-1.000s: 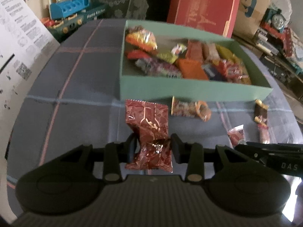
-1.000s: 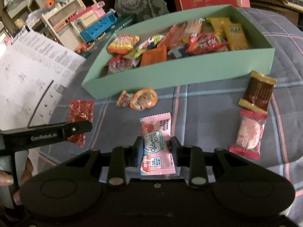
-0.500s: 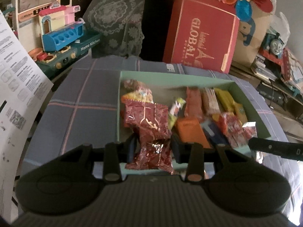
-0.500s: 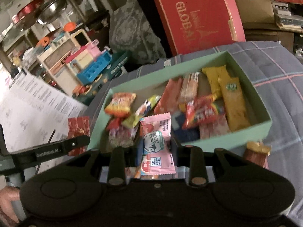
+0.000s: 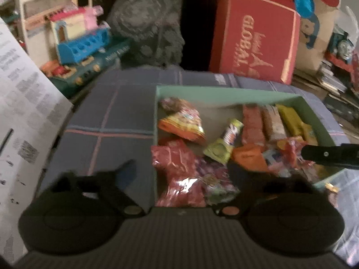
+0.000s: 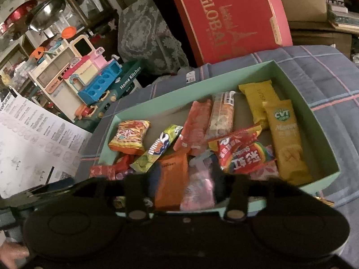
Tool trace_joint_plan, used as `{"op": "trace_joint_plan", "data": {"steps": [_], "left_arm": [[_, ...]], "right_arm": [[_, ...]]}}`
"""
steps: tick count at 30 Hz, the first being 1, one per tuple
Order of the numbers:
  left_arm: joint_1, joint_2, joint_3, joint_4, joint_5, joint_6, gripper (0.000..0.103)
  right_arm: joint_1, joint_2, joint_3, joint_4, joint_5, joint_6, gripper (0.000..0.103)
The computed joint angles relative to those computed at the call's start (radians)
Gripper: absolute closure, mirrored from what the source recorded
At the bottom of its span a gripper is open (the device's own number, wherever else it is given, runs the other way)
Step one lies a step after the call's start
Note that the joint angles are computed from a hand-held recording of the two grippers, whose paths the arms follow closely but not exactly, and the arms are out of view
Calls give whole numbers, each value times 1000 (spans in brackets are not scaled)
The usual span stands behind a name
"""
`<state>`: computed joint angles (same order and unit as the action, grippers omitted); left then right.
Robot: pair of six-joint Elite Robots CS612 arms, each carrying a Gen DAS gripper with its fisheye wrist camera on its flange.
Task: Organize snacks
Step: 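Carry both candies into the green tray and open both tools, then move both tools back to the wrappers beside the tray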
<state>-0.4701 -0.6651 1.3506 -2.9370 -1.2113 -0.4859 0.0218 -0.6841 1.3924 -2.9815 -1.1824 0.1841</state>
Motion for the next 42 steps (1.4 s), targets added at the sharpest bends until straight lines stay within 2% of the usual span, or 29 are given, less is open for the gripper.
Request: {"op": "trace_joint_plan", "data": {"steps": [1, 4, 13, 31, 42], "left_arm": [[-4, -1, 4, -5, 17, 1, 0], [-8, -6, 11, 1, 22, -6, 0], [-24, -29, 49, 7, 3, -30, 0], [-56, -81, 137, -37, -20, -34, 0], [-58, -89, 197, -18, -59, -80, 0]], "right_arm": [[2, -1, 5, -19, -12, 4, 8], [1, -10, 27, -63, -27, 14, 0], [-13, -38, 78, -72, -10, 47, 0], [-19, -109, 201, -113, -1, 7, 0], [-9, -123, 227, -15, -1, -78, 0]]}}
